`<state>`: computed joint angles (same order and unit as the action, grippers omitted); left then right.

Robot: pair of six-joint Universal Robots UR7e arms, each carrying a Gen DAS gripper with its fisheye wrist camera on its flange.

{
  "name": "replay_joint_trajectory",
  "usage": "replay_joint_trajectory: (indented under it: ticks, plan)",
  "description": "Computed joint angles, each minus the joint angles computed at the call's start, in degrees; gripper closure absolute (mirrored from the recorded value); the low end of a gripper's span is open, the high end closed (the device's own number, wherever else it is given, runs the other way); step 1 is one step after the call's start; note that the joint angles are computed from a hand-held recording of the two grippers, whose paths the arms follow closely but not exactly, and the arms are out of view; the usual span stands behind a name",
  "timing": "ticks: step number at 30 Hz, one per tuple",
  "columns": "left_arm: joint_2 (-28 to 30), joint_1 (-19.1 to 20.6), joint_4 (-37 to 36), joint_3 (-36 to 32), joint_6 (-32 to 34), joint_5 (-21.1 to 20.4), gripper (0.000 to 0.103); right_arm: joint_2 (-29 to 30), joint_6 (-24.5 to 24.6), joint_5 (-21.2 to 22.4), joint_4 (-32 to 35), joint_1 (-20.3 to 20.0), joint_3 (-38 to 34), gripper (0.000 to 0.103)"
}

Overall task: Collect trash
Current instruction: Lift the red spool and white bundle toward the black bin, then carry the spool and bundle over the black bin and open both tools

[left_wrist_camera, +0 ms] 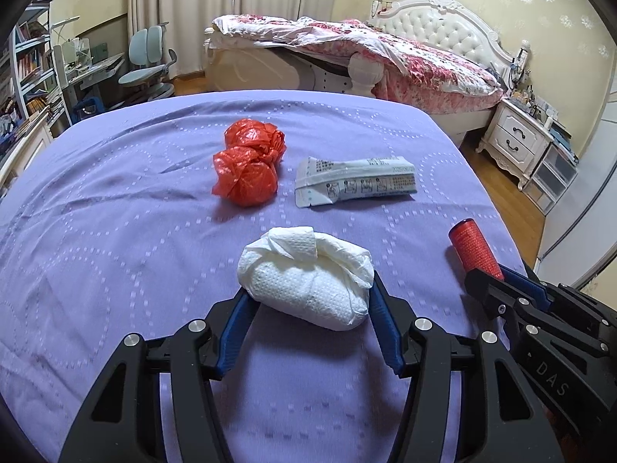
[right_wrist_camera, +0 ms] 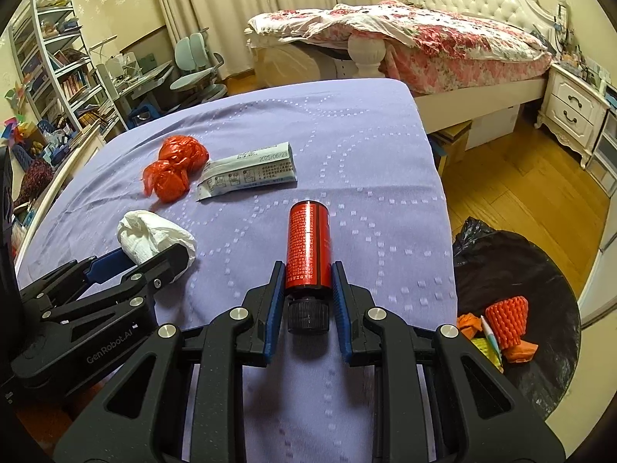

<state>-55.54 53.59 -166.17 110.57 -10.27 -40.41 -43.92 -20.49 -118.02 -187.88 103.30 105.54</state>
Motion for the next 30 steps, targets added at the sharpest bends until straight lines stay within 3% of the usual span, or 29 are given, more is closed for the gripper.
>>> replay_joint_trajectory:
  ticks: [17,30]
  plan:
    - [-2.38,-3.54,-2.08,5.88,-2.81,0.47,0.046,-5.40,-0.65,0.47,-6.95,0.82,9.73,0.080]
    - [2.03,-6.84,-4.76,4.45,-0.33,-2.70,0.046,-11.75,-0.40,-2.69,-13.49,-2.49,16.76,0.080]
